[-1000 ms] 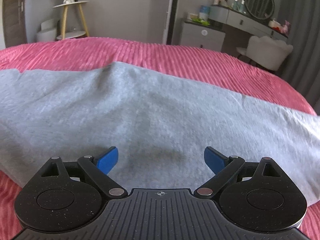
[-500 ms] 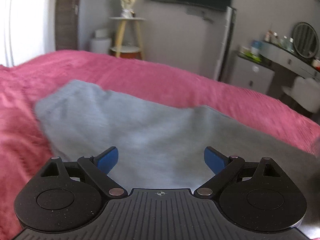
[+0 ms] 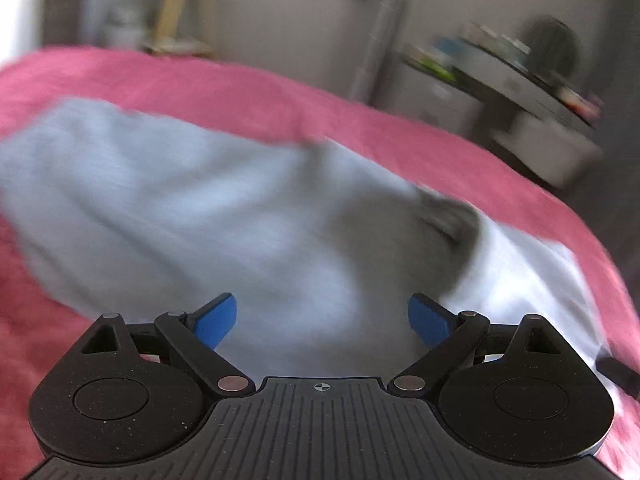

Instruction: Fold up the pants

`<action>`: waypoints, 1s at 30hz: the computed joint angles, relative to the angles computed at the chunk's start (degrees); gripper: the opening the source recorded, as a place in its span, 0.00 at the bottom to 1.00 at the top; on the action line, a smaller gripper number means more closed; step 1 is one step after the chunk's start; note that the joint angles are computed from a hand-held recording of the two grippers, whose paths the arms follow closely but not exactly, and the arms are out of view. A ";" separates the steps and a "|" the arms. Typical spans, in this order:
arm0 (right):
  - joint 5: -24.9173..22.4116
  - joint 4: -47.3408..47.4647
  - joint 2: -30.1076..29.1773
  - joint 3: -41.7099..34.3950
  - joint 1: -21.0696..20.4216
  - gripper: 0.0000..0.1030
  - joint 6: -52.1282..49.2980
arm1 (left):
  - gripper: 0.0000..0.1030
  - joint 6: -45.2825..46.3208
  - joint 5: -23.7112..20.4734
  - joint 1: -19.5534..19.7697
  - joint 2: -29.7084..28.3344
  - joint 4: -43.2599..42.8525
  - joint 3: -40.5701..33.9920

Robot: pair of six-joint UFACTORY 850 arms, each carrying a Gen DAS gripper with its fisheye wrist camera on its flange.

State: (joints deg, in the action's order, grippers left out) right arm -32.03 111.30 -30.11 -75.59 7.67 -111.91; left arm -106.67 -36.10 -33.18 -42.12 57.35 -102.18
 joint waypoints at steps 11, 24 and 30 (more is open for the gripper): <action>-12.54 2.74 -3.90 0.83 -9.53 0.88 34.74 | 0.94 27.68 4.66 1.81 -10.59 -29.43 -16.56; -7.51 -1.91 -3.44 1.27 -10.72 0.88 42.95 | 0.83 30.95 5.20 0.30 -14.21 -25.53 -22.04; -10.81 3.82 -5.30 0.75 -10.47 0.88 39.82 | 0.45 27.40 12.60 2.25 -9.51 -23.73 -13.44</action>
